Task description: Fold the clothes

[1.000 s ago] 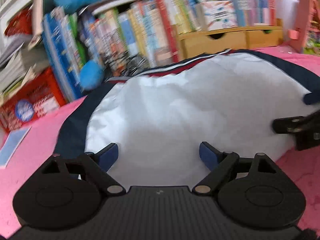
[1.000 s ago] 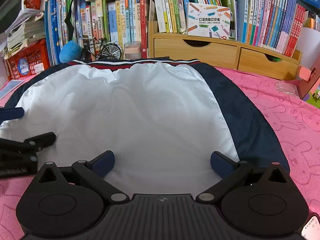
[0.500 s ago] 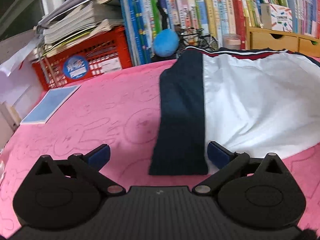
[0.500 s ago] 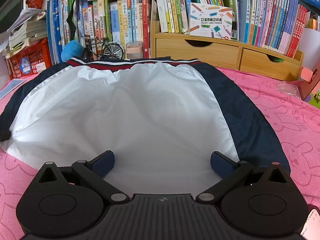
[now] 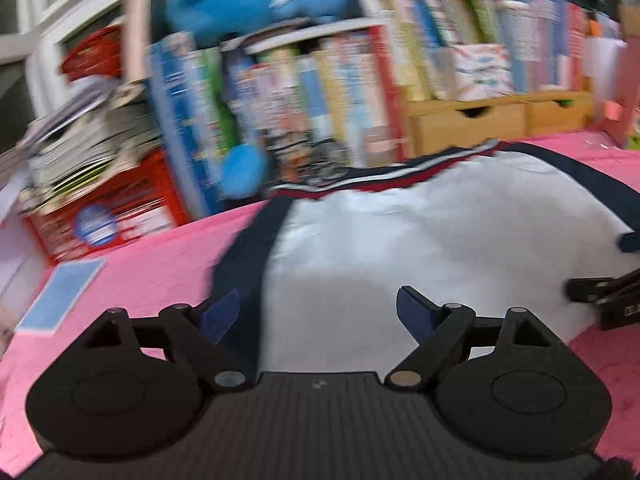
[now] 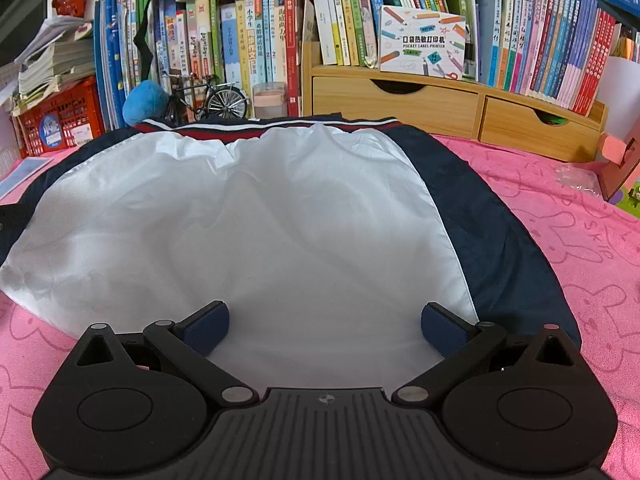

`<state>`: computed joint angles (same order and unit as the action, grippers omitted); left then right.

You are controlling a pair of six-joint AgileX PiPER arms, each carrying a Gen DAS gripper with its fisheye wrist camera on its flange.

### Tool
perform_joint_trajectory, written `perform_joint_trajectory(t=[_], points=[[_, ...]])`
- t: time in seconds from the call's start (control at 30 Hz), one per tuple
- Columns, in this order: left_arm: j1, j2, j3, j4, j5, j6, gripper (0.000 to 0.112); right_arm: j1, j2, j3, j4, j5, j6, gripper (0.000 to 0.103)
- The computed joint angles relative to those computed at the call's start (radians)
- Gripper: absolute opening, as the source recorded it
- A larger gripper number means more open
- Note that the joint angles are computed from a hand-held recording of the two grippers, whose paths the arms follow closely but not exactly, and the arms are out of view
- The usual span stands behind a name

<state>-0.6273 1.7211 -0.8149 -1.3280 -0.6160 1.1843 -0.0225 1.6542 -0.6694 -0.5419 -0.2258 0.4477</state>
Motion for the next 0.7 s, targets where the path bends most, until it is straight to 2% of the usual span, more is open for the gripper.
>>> perform_joint_trajectory(t=[0.13, 0.27, 0.47, 0.53, 0.7], points=[[-0.015, 0.115, -0.072, -0.025, -0.023, 0.051, 0.087, 0.003, -0.002, 0.001, 0.016, 0.003, -0.014, 0.103], [-0.004, 0.151, -0.064, 0.004, -0.034, 0.032, 0.093, 0.005, -0.003, 0.001, 0.03, 0.005, -0.026, 0.103], [0.077, 0.096, 0.033, 0.068, -0.061, -0.014, 0.098, 0.01, -0.004, 0.003, 0.05, 0.007, -0.041, 0.103], [0.125, 0.066, 0.074, 0.094, -0.035, -0.076, 0.103, 0.009, -0.003, 0.003, 0.043, 0.005, -0.036, 0.103], [0.2, 0.014, 0.137, 0.134, 0.001, -0.153, 0.103, 0.005, -0.003, 0.002, 0.025, 0.006, -0.022, 0.103]])
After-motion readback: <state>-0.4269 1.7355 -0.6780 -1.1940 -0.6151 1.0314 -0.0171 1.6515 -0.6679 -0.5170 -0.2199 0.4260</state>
